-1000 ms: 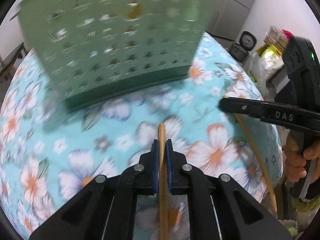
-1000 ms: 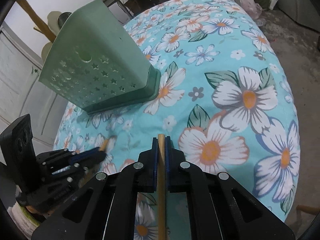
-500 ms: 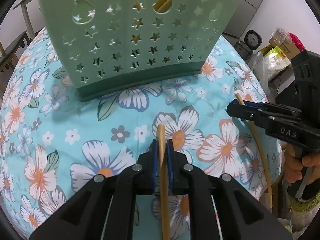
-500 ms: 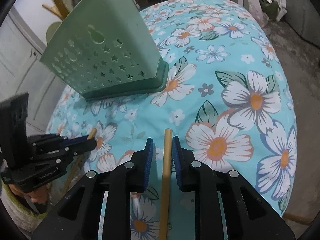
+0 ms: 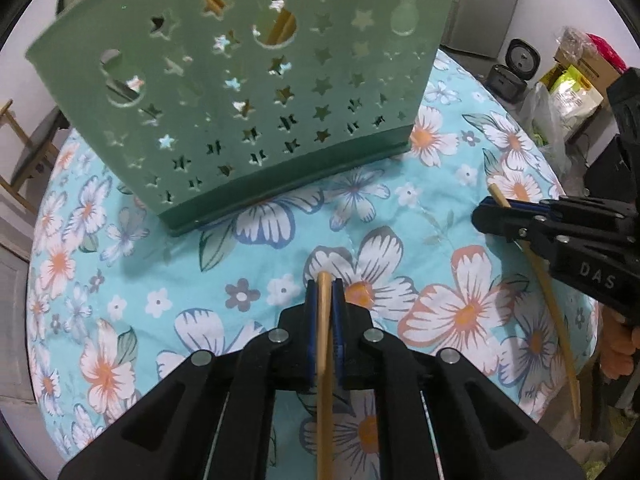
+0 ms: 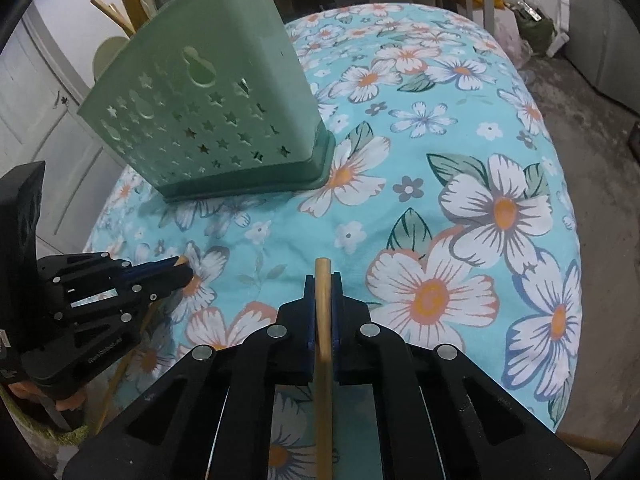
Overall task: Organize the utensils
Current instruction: 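Raise both held chopsticks upright and carry them toward the green holder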
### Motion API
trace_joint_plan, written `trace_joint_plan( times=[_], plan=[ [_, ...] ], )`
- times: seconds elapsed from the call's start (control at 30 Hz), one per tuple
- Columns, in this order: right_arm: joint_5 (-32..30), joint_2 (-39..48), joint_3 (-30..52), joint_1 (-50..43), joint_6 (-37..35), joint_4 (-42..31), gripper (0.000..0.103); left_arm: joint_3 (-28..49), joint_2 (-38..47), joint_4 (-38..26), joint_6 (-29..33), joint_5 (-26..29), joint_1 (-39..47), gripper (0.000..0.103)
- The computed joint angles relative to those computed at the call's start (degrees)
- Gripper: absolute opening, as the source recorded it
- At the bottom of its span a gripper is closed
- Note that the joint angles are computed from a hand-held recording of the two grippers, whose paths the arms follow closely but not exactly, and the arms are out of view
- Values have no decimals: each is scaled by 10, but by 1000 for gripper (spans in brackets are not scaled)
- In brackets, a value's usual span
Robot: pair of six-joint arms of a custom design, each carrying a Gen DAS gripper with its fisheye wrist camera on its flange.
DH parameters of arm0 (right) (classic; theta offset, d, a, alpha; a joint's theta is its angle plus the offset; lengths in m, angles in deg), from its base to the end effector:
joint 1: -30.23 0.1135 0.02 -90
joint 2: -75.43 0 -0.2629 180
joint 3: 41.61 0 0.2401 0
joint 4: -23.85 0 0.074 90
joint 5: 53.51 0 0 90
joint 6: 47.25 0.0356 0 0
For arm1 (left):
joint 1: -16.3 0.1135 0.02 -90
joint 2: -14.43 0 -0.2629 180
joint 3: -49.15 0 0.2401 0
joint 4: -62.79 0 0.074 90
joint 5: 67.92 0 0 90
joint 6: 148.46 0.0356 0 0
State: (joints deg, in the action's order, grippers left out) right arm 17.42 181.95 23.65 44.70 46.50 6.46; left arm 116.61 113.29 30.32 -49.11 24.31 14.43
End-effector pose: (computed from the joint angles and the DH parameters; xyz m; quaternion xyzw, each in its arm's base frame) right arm 0.3178 0.0940 0.1153 -0.1333 0.9412 0.1997 0.2378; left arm 0.3135 -0.0116 0.1498 0.0996 0.9688 -0.0042 0.2268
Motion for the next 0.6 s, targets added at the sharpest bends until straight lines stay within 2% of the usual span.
trace_joint_plan(
  times=[0.23,0.6],
  plan=[
    [-50,-35,-12,-27,7,1,5,-37,-80,-7,-13,-25,-2,6],
    [-101,-104,-27,-53,10,-12,5,-48,-176,-41,-15,-46,-13,6]
  ],
)
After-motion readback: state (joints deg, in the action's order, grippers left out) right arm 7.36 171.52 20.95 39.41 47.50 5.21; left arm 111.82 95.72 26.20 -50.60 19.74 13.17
